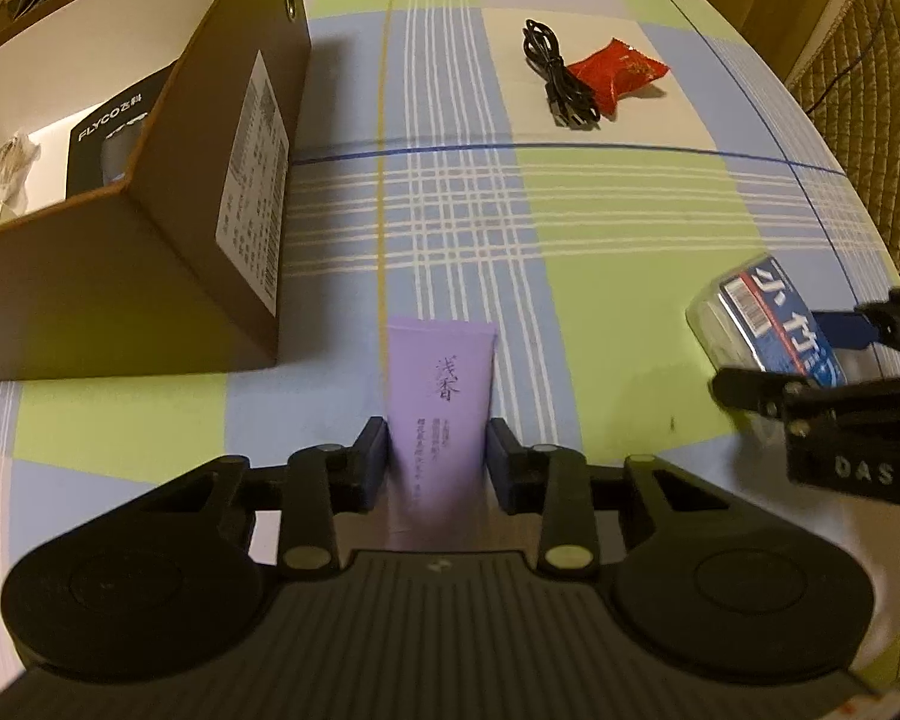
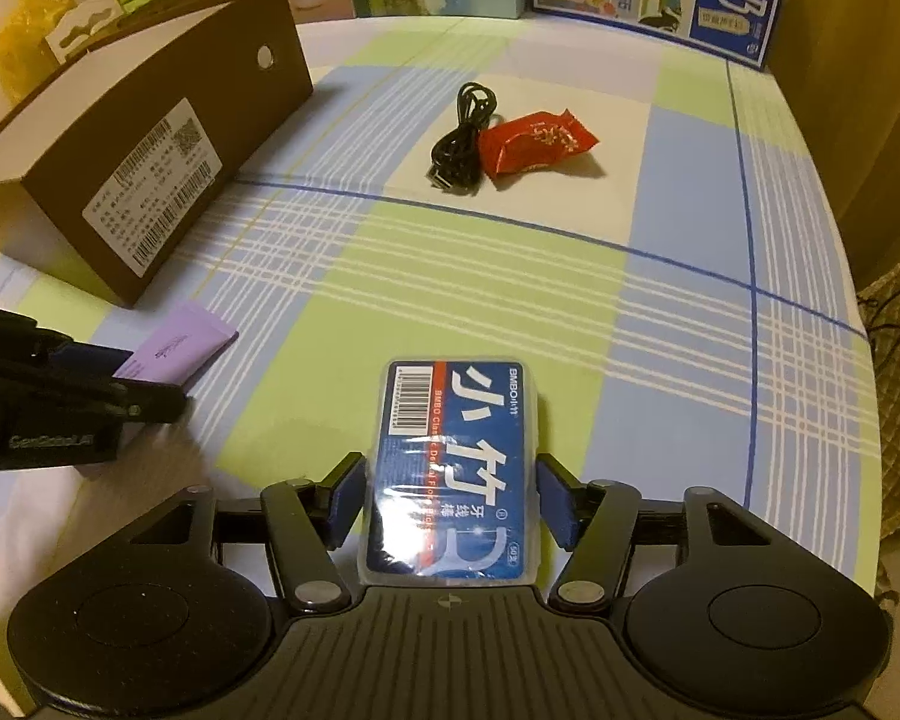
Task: Organize objects
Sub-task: 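Carry the purple tube and blue toothpick box over the brown box with both tools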
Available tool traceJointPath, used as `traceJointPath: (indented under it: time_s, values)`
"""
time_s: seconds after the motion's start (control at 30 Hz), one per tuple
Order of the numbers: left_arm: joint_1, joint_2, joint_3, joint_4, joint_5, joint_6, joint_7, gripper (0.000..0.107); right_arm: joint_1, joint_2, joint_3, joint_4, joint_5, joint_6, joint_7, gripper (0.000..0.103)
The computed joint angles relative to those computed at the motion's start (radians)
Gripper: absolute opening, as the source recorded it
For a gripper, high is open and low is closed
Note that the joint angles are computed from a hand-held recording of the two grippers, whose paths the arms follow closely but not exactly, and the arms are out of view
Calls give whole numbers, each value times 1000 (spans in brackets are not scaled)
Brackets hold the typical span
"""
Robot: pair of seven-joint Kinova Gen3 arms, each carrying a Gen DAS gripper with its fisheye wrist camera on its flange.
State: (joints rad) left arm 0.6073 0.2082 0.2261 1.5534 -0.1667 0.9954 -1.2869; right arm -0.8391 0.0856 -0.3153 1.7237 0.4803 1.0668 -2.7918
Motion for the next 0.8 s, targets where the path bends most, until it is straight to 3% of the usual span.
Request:
traceJointPath:
  time_s: [0.3, 0.8]
  values:
    - [-47, -85, -3, 91, 27, -25, -6, 29, -40, 9, -16, -69, 27, 43, -6, 55]
    - [-235, -288, -34, 217, 133, -61, -113, 29, -152, 77, -1, -260, 128, 86, -4, 55]
